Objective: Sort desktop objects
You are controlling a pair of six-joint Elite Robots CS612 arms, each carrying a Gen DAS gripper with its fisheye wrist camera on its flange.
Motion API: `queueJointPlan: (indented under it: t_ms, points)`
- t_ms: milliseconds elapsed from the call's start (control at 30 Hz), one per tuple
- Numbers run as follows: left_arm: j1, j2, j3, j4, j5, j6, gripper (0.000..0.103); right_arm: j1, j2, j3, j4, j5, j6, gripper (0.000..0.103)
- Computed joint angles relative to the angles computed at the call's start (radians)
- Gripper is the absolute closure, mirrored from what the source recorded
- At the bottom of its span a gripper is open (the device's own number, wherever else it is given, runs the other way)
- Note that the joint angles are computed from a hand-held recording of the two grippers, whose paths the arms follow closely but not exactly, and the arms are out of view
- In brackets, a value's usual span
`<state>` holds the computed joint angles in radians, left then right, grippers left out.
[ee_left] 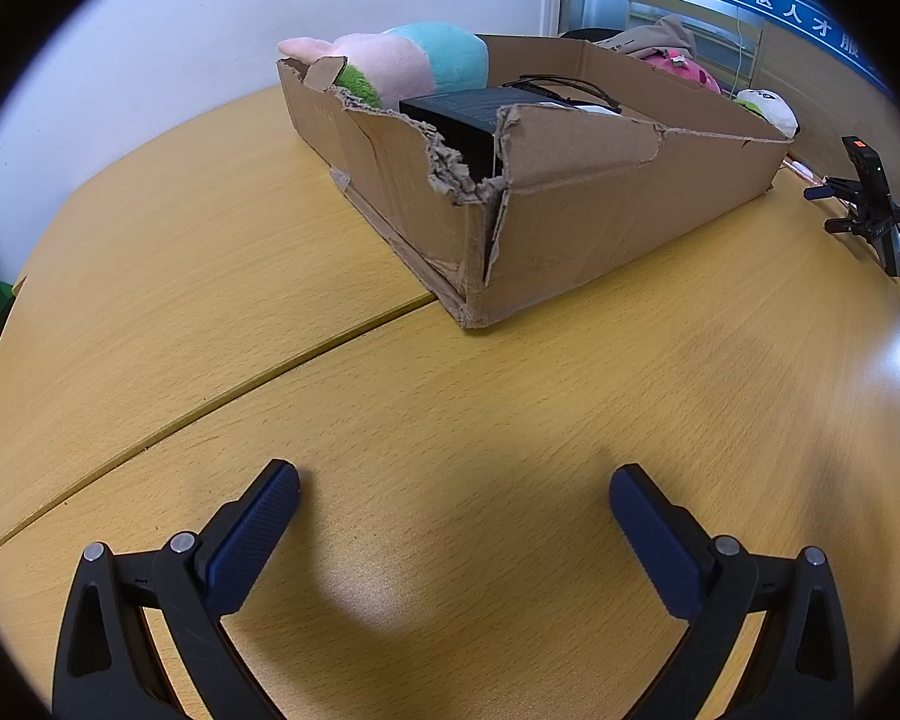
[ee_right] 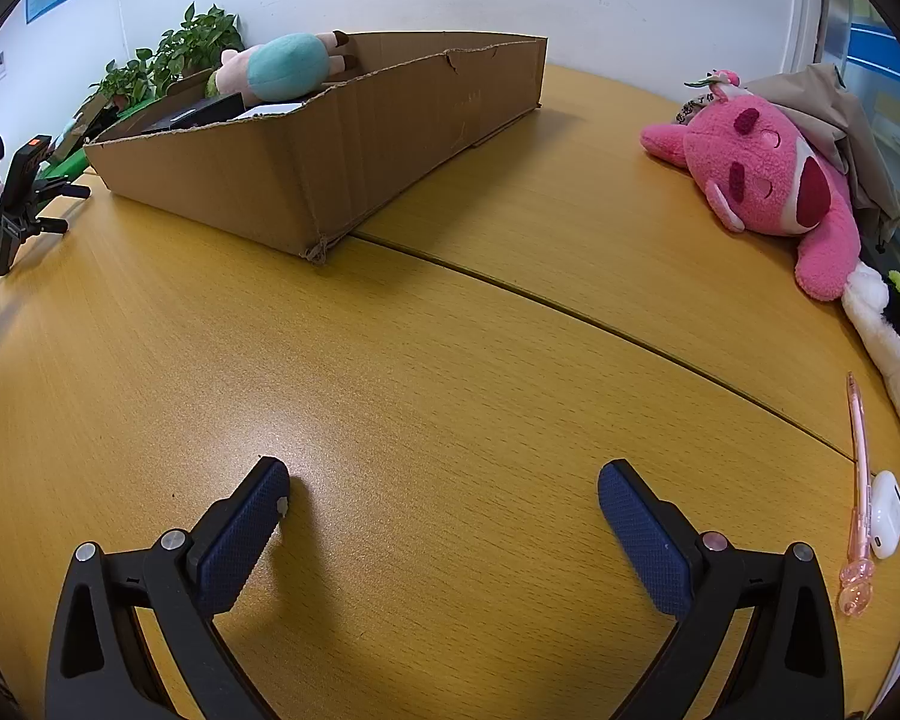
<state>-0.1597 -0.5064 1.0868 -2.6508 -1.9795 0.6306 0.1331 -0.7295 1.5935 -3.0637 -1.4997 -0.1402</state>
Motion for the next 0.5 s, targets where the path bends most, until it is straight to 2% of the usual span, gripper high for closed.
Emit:
queueJointPlan:
  t_ms: [500]
  points:
    - [-0.003,-0.002,0.0,0.0,0.004,-0.004,0.0,-0.001,0.0,0.0,0.001,0.005,-0.005,0.0]
